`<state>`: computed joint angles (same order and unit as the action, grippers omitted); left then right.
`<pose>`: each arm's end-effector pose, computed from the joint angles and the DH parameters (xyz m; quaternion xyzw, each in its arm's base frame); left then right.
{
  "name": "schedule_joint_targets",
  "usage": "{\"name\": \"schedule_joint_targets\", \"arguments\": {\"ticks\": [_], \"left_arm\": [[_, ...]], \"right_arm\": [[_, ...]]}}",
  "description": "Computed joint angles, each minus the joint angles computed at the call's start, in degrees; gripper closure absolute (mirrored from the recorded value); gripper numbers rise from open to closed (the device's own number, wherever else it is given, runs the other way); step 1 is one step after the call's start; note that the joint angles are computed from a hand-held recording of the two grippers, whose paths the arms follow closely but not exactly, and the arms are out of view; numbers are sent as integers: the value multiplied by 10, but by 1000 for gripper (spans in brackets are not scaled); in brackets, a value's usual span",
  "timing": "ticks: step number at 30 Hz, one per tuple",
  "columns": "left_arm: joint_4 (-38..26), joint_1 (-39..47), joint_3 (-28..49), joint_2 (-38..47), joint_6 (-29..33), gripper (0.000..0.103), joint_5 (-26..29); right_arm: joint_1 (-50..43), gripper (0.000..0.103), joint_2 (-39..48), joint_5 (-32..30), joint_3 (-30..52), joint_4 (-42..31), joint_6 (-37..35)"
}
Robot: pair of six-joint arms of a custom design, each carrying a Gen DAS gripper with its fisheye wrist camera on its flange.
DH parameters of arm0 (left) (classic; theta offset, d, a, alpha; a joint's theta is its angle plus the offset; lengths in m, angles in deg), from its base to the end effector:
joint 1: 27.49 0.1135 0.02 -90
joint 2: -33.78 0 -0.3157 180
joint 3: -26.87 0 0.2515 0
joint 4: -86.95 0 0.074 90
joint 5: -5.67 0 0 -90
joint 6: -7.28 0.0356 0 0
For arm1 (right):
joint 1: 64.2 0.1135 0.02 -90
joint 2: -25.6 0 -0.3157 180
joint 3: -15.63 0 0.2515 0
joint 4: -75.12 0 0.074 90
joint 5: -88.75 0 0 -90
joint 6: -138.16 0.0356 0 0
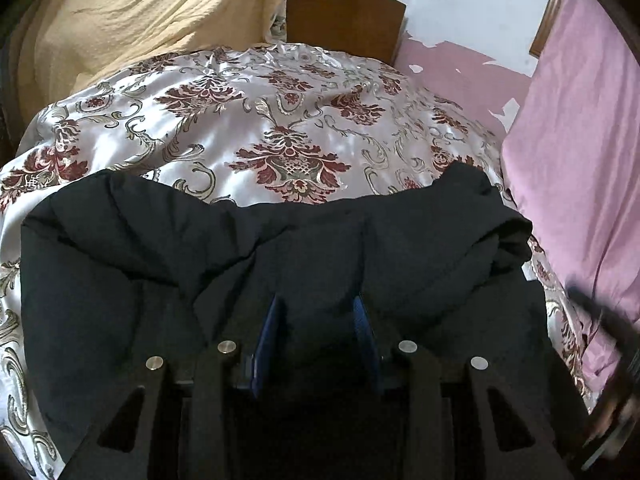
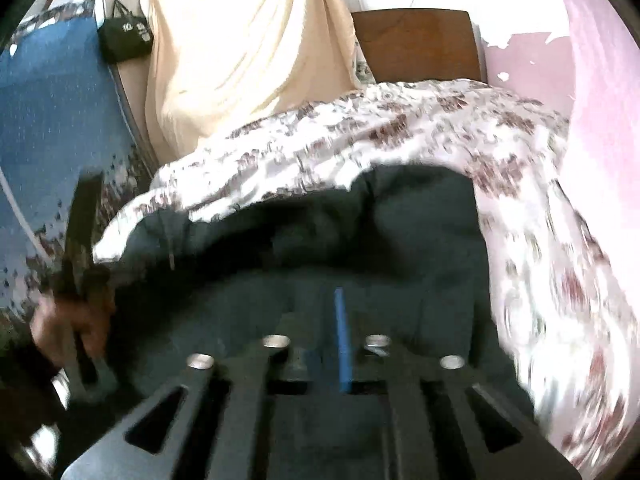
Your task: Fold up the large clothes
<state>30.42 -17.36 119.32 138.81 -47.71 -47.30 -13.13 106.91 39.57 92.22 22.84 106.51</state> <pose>0.3816 0.0464 0.2679 0.2571 0.8982 -0.2224 0.2786 0.1927 0.2016 0.3202 0.1559 0.8905 0.0241 0.4267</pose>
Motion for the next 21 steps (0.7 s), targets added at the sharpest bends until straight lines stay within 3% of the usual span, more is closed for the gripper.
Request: {"name": "schedule_joint_targets", "arguments": {"ticks": [1, 3, 8, 10, 14, 21], "left_arm": [[2, 1, -2, -1, 2, 66, 0], [9, -1, -5, -1, 4, 66, -2], [44, -3, -35, -13, 29, 66, -8], [48, 0, -39, -7, 46, 66, 0], [59, 10, -50, 7, 66, 66, 26], [144, -3, -85, 19, 34, 66, 29]], "right_arm": [[-31, 66, 9, -24, 23, 12, -32], [-85, 62, 43, -69, 70, 35, -100], [-140, 63, 162, -104, 178, 10, -161], [-143, 74, 191, -112, 178, 4, -164], [-115, 75, 206, -82, 117, 43, -168], [-101, 75, 257, -4, 126, 56, -195]]}}
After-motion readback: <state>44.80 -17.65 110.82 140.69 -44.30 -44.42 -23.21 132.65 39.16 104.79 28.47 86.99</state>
